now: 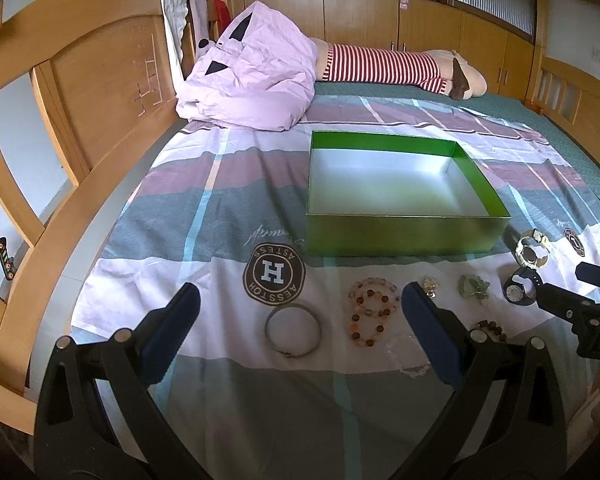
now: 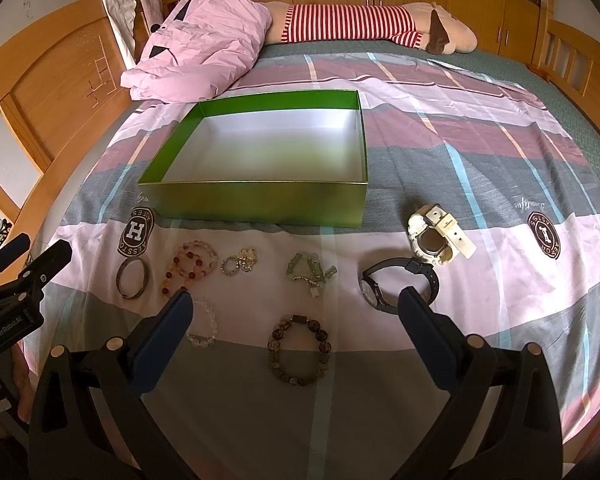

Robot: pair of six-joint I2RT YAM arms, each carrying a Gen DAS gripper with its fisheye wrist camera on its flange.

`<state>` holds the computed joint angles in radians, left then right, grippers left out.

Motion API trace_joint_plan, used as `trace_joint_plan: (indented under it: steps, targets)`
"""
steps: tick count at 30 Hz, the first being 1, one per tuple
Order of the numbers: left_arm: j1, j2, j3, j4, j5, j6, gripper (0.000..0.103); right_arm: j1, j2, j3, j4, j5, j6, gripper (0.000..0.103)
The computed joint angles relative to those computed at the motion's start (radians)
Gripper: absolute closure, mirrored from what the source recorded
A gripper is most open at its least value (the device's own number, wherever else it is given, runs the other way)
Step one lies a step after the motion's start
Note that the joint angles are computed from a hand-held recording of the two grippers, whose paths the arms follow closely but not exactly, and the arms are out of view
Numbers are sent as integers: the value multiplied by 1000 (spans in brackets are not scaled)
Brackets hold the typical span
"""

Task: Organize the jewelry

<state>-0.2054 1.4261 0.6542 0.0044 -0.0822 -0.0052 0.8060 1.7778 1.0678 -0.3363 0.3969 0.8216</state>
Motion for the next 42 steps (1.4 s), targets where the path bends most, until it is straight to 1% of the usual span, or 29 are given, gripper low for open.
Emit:
trace_joint_plan:
  steps: [6,9,11,14,16,18,19,21,22,23,25,27,28,29,30,31,32,33,34,35,36,38,39,40,42]
  targets:
    - [0,14,11,-8,-8,16,2,-2,3,4,-4,-1,-1,1]
    - [-6,4,16,-8,-18,35,2,-9,5,3,8,-29,-23,1]
    - [-5,-2,24,-13,-30,41,2,-3,6,6,11,-22,-35,1]
    - [7,31,81,-57,-42,87,2,9,16,44,-32,30,-61,1]
    - [10,93,151,-86,-76,140,2,-5,5,63,-57,38,-88,1]
    - [25,157,218,-108,-65,179,2,-34,-1,76,-76,30,-117,1]
    - [43,225,293,-157,-32,196,2,-58,-7,79,-80,28,-139,1]
    - [70,320,398,-231,21,196,2,-101,0,93,-98,16,-172,1]
    - [98,400,490,-304,81,196,2,-125,7,99,-109,0,-188,1]
    - [118,457,555,-361,124,197,3,-164,22,111,-119,-41,-220,1]
    - [153,552,653,-447,169,198,6,-236,61,142,-149,-125,-283,1]
    - [179,613,707,-506,173,185,12,-298,98,162,-178,-174,-317,1]
    - [199,643,728,-541,195,173,12,-321,108,158,-180,-193,-313,3]
    - [215,674,752,-581,230,170,13,-360,117,141,-178,-244,-290,7]
    - [218,692,766,-600,246,168,14,-406,128,123,-166,-323,-265,10]
    - [219,708,772,-613,248,174,15,-437,138,108,-154,-387,-249,12]
    - [213,711,766,-604,231,182,15,-479,164,97,-146,-474,-227,18]
    - [203,710,754,-586,205,192,17,-495,191,102,-159,-502,-215,22]
    - [187,702,735,-562,173,205,18,-498,212,114,-182,-501,-213,25]
    - [175,696,722,-543,159,216,21,-493,243,138,-218,-478,-224,30]
    - [170,695,726,-549,157,226,22,-486,268,160,-245,-451,-241,36]
    - [149,684,690,-513,141,255,24,-482,289,178,-257,-419,-256,41]
    - [139,687,681,-512,121,268,29,-484,292,179,-257,-410,-253,45]
    - [141,698,695,-527,113,282,31,-486,294,179,-255,-411,-247,47]
    - [141,717,704,-538,106,289,38,-493,291,164,-238,-447,-230,56]
